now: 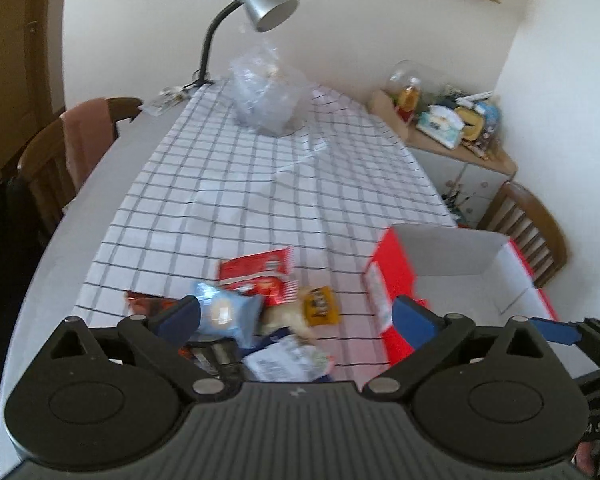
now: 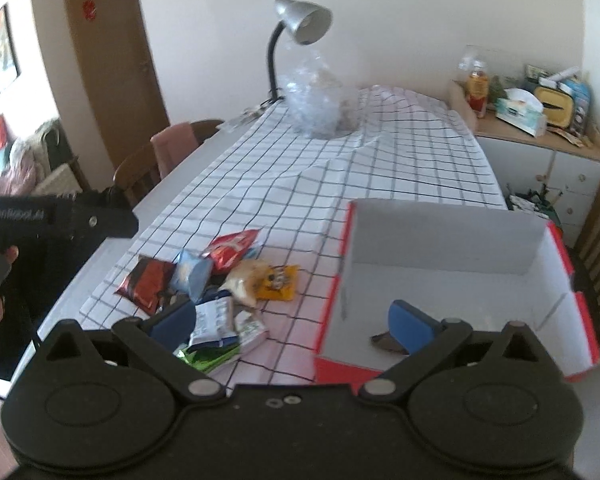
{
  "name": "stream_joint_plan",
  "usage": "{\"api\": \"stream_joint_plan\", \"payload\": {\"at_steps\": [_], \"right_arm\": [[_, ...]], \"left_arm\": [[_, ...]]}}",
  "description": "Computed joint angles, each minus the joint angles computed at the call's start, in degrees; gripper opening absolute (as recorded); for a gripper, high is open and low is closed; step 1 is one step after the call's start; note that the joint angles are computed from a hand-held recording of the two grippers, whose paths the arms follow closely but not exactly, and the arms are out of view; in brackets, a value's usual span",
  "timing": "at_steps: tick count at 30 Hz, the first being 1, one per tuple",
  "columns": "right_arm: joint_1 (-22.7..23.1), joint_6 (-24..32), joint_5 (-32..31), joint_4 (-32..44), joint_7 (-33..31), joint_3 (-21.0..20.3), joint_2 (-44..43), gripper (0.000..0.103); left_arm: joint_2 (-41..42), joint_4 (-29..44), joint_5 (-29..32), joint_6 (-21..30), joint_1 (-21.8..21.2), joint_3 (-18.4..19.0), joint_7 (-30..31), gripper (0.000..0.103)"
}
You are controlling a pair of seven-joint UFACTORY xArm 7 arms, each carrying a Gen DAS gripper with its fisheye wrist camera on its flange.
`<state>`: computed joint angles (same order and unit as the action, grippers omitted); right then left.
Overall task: Organize snacks
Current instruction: 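Move both tools back toward the snack pile, then grasp the white-and-blue packet with the right gripper while the left grasps the black wrapper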
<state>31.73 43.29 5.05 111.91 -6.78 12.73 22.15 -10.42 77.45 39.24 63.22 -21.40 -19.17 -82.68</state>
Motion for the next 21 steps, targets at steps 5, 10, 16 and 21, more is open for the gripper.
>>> {"api": "stream_joint_plan", "payload": {"at_steps": [5,10,16,21], "right_arm": [[3.7,2.3,-3.7,3.9,2.4,-0.6,3.9,0.103],[6.8,5.0,-5.4,8.7,2.9,-1.0,8.8,0.103],[10.6,9.1,-8.1,16.8,1.8,-2.6,16.2,0.098],[13.8,14.7,-9.3,29.6,0.6,-4.4,25.5,0.091]], "left_arm": [[-4.8,-6.6,-3.8,-1.0,1.6,1.5,1.6,0.103],[-7.1,-11.6,-8.0,-2.1,3.8,1.9,3.7,0.103],[-7.7,-15.2,-11.8,-2.3,5.5,2.0,3.8,0.102],[-8.0,-16.6,-12.7,-1.8,6.4,2.0,3.6,0.102]]}}
